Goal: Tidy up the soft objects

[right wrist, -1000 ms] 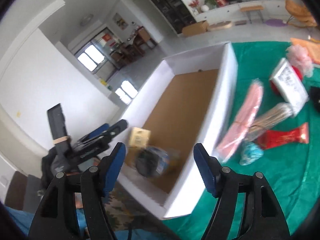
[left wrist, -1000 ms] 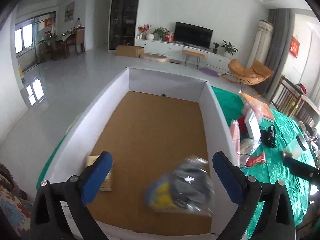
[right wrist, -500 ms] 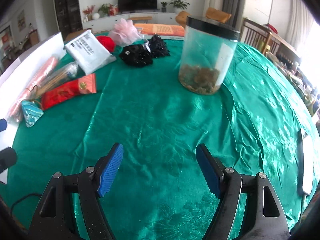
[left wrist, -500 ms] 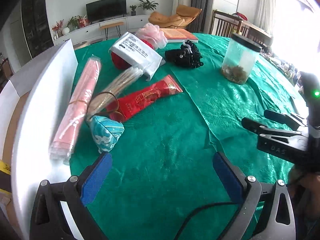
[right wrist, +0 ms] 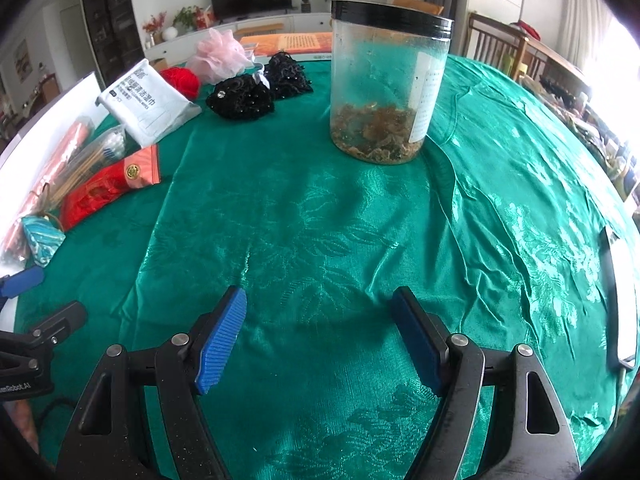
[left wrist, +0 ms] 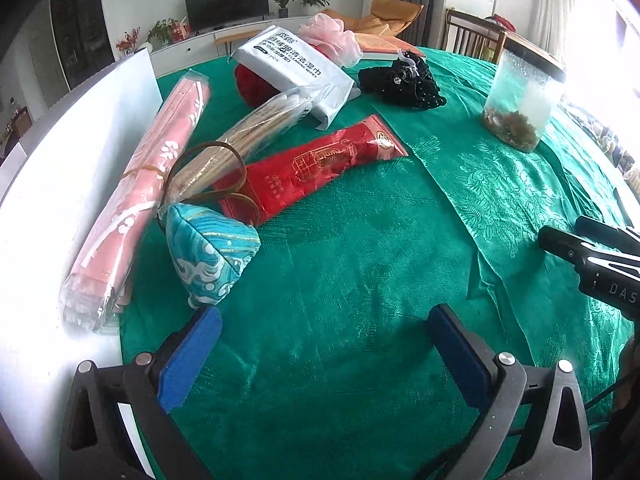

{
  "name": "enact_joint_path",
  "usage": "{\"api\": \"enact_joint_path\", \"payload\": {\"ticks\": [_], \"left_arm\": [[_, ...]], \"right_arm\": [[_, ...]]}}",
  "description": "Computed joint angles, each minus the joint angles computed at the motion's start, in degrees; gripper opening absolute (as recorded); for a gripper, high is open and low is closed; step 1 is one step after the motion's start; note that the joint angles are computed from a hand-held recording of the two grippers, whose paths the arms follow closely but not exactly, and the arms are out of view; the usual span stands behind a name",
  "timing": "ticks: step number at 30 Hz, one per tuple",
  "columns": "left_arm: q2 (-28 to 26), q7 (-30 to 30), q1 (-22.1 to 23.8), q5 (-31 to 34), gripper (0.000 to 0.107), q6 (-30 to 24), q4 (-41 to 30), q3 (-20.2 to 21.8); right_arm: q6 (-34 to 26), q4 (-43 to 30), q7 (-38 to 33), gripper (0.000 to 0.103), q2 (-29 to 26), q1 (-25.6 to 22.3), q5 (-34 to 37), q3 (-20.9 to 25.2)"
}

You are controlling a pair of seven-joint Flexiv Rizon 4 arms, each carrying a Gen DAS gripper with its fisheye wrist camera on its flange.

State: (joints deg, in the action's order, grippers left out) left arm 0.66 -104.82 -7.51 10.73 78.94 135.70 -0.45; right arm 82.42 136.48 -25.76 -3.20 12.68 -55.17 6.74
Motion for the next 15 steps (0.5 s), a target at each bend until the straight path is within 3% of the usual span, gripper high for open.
{"api": "enact_joint_path", "payload": {"ticks": [15], "left_arm": [[-0.1, 1.4, 0.1, -0.6, 0.103, 1.2, 0.5, 0.0]], "right_arm": [[0.1, -0.3, 1.1, 0.089, -0.5, 0.4, -1.6, -0.3]]}}
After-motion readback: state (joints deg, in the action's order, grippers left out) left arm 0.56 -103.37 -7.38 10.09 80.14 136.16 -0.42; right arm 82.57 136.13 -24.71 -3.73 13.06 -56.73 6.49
